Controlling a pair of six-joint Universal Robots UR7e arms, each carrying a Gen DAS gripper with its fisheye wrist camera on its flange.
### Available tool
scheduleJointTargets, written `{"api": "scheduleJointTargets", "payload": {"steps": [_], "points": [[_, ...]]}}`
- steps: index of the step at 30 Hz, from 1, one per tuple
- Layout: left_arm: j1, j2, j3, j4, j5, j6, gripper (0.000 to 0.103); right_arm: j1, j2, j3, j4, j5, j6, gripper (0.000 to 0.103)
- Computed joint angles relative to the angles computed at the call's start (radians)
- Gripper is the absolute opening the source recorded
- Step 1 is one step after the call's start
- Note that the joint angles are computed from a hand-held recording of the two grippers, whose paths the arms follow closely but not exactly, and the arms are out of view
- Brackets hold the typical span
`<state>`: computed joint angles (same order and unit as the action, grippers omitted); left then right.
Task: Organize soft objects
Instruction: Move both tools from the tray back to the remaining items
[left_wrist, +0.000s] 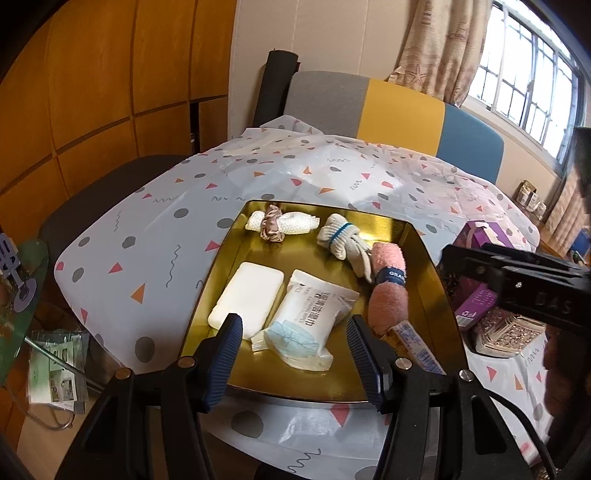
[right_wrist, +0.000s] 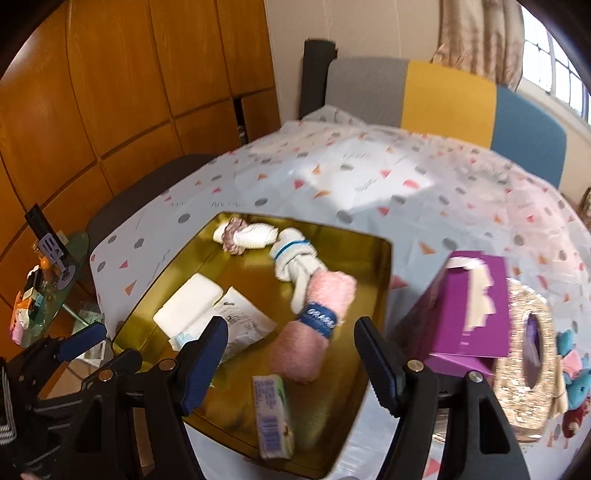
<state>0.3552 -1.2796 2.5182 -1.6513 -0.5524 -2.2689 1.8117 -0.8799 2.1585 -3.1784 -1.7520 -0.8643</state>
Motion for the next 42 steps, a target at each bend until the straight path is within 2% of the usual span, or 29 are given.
{"api": "scheduleJointTargets", "payload": {"steps": [7,21,34,42], "points": [[-0.008,0.024,-0.017,-0.017,0.010,0.041,0.060,-0.033,-0.080,0.045,-0.069,0.043,-0.039,0.072],[0.005,0.092,-0.056,-0.137,0.050,0.219,0.060,-0.145,-0.207,0.013,-0.108,0.063,-0.003,0.072],[0.028,0.163,-0.109,-0.285,0.103,0.440,0.060,-0.283,-0.243,-0.100,-0.186,-0.004,0.070,0.072],[0.038,0.218,-0.148,-0.402,0.134,0.603,0.060,-0.370,-0.188,-0.223,-0.260,-0.083,0.153,0.072]]}}
